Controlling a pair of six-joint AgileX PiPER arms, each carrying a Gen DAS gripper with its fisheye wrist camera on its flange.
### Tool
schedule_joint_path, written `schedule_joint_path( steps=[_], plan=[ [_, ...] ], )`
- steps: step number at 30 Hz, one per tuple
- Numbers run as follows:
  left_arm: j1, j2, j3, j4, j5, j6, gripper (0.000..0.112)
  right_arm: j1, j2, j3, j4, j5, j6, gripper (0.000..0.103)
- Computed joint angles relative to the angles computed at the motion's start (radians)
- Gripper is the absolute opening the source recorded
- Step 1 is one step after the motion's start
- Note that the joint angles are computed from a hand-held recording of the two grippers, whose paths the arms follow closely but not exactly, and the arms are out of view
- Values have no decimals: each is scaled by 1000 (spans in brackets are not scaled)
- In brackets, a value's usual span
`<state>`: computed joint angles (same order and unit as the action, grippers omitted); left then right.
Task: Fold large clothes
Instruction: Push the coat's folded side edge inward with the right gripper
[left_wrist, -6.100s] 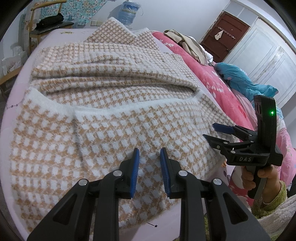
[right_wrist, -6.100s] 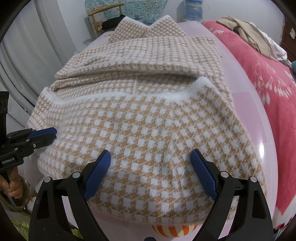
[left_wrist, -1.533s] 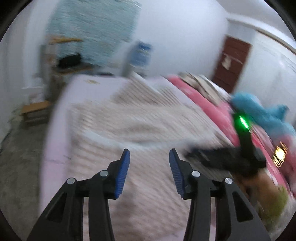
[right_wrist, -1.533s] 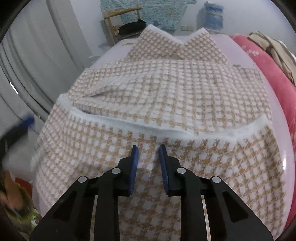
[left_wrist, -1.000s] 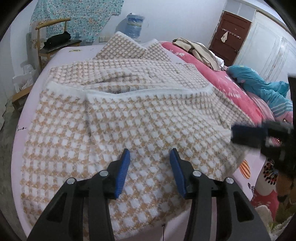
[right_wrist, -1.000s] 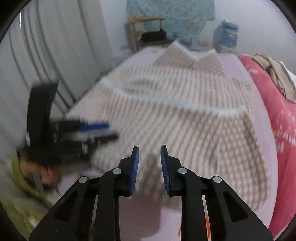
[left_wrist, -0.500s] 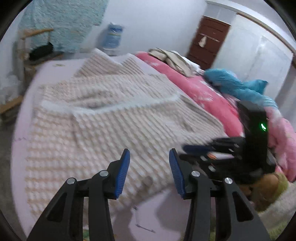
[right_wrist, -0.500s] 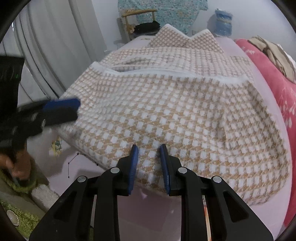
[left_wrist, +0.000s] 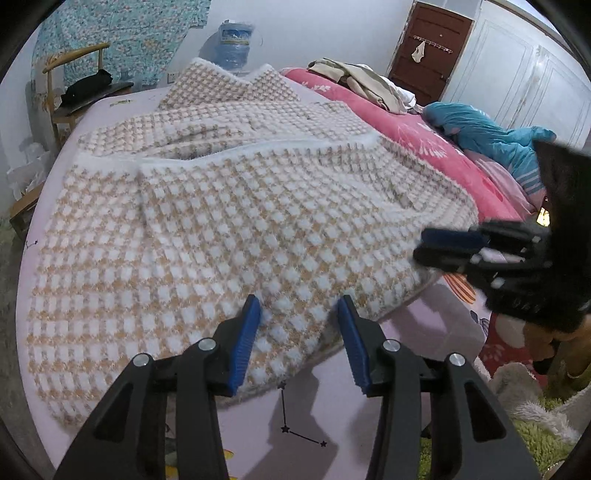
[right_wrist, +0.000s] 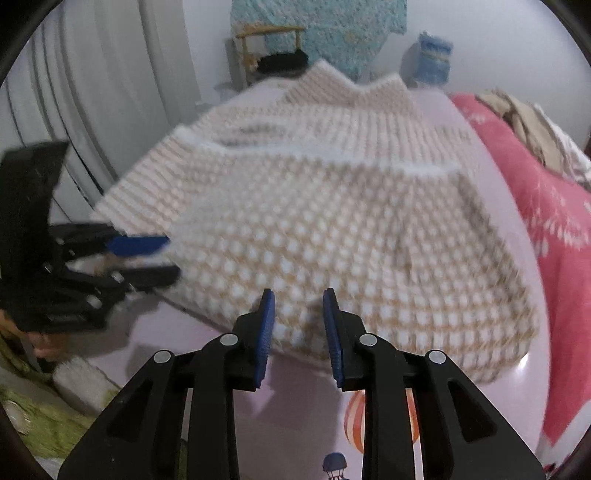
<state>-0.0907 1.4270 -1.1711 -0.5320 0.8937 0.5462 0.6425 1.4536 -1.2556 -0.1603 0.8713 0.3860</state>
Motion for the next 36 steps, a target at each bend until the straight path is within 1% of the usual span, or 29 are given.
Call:
schedule_joint_path(
  steps=[2,6,7,9,10,13,14,15,17,18,20,22,24,26,27,29,30,33,35,36],
  plan=[
    [-3,-1,-1,8,-2,-4,44,-9,-12,41,10,-43,15,27],
    [6,7,-14,10,12,2,44,-20,-12,9,24,-7,7,27],
    [-6,11,-14,14,2,-9,44,-16,-15,2,12,2,13,27],
    [-4,13,-16,12,3,-6,44,8,-37,-6,-60,23,53,27],
    [-3,14,-17,11,3,-5,44,10,-46,-3,-71,26,55,27],
    [8,10,-11,0,7,8,44,-5,-35,22,-34,31,24,28],
    [11,10,-13,-5,12,13,44,3,-18,42,-48,28,37,28],
    [16,7,-12,-9,16,18,44,15,-31,78,-76,-13,74,28],
    [19,0,-16,-6,25,8,44,3,-34,78,-55,-15,65,29],
    [25,-9,-23,-16,35,7,44,-14,-33,73,-23,-14,44,29],
    [47,-26,-25,-81,53,55,44,-29,-37,82,2,-27,32,29],
    [62,-32,-27,-165,78,123,44,-32,-40,86,8,-32,27,29],
    [50,-22,-32,-195,88,142,44,-31,-42,90,2,-32,30,29],
    [-8,-2,-36,-130,59,94,44,-33,-43,90,8,-34,28,29],
    [-59,16,-26,-48,18,46,44,-33,-45,93,8,-36,29,29],
    [-119,-1,19,17,-75,29,44,-39,-46,96,12,-38,18,29],
    [-145,-6,18,63,-89,1,44,-42,-48,98,14,-38,14,29],
    [-194,-26,-4,173,-88,-85,44,-46,-54,99,22,-33,7,29],
    [-188,-65,17,180,-112,-80,44,-46,-52,93,24,-29,6,29],
    [-178,-70,23,182,-113,-80,44,-45,-53,94,24,-29,9,29]
  ],
)
